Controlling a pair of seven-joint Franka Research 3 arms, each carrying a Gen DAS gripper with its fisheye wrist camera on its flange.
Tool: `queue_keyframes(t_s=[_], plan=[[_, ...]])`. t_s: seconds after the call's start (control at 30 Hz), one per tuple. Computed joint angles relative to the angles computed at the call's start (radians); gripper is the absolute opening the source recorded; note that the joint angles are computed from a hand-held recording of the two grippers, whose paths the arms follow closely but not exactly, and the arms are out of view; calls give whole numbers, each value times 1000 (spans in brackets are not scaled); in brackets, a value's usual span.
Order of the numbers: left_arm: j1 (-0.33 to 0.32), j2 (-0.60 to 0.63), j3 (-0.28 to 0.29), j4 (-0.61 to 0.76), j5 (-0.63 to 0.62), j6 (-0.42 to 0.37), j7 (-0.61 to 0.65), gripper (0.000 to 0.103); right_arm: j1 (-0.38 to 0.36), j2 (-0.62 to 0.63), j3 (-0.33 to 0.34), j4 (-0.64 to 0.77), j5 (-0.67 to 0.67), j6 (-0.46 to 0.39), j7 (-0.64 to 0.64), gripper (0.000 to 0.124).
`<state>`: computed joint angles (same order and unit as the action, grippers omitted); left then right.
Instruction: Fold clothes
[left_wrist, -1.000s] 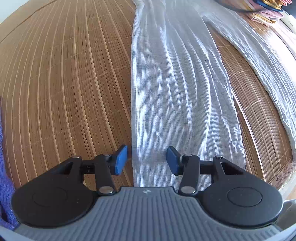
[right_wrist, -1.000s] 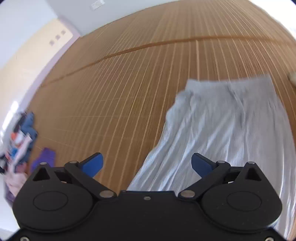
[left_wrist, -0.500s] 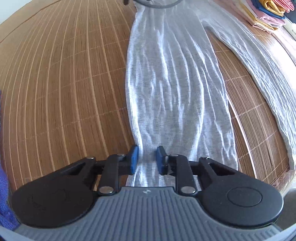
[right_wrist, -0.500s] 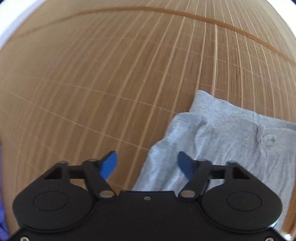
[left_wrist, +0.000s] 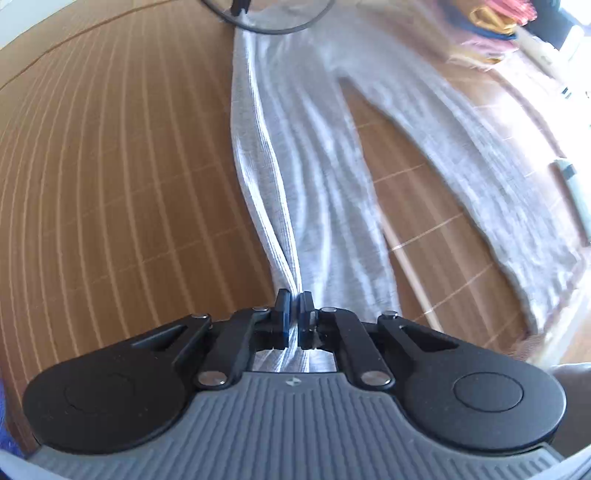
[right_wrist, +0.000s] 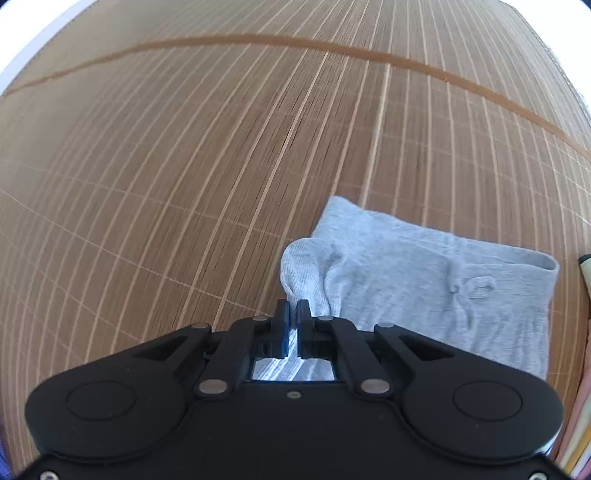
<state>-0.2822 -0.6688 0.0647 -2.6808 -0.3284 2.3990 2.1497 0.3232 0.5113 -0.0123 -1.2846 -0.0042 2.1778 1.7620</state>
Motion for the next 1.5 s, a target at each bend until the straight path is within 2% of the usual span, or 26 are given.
queue_keyframes(t_s=[0.2, 0.37, 0.57, 0.77, 0.93, 1.07, 1.23, 1.33, 1.4, 1.5], plan=[[-82, -46, 20, 45, -108, -69, 38, 5, -27, -135, -10, -118, -20, 10, -29, 5], [-146, -48, -26, 81, -195, -62, 8, 5, -64, -189, -12, -146, -13, 3, -34, 5], [-227, 6, -128, 117, -262, 29, -135, 5, -114, -214, -14, -193, -5, 22, -126, 5], [-294, 114, -223, 180, -226, 130, -307, 5, -171, -228, -23, -231, 38, 33, -226, 5], [-324, 230, -264, 247, -172, 185, -431, 5, -213, -242, -34, -277, 76, 62, -285, 5], [-334, 307, -290, 298, -123, 207, -492, 5, -233, -251, -42, -317, 86, 90, -300, 5], [-330, 370, -317, 341, -67, 191, -546, 5, -242, -249, -45, -361, 84, 127, -314, 6], [-329, 387, -324, 351, -49, 164, -557, 5, -246, -252, -44, -381, 97, 145, -313, 18], [-330, 391, -324, 352, -55, 151, -562, 5, -246, -264, -39, -395, 103, 159, -334, 36], [-340, 391, -315, 356, -100, 125, -541, 5, -243, -308, -28, -437, 104, 186, -407, 39]])
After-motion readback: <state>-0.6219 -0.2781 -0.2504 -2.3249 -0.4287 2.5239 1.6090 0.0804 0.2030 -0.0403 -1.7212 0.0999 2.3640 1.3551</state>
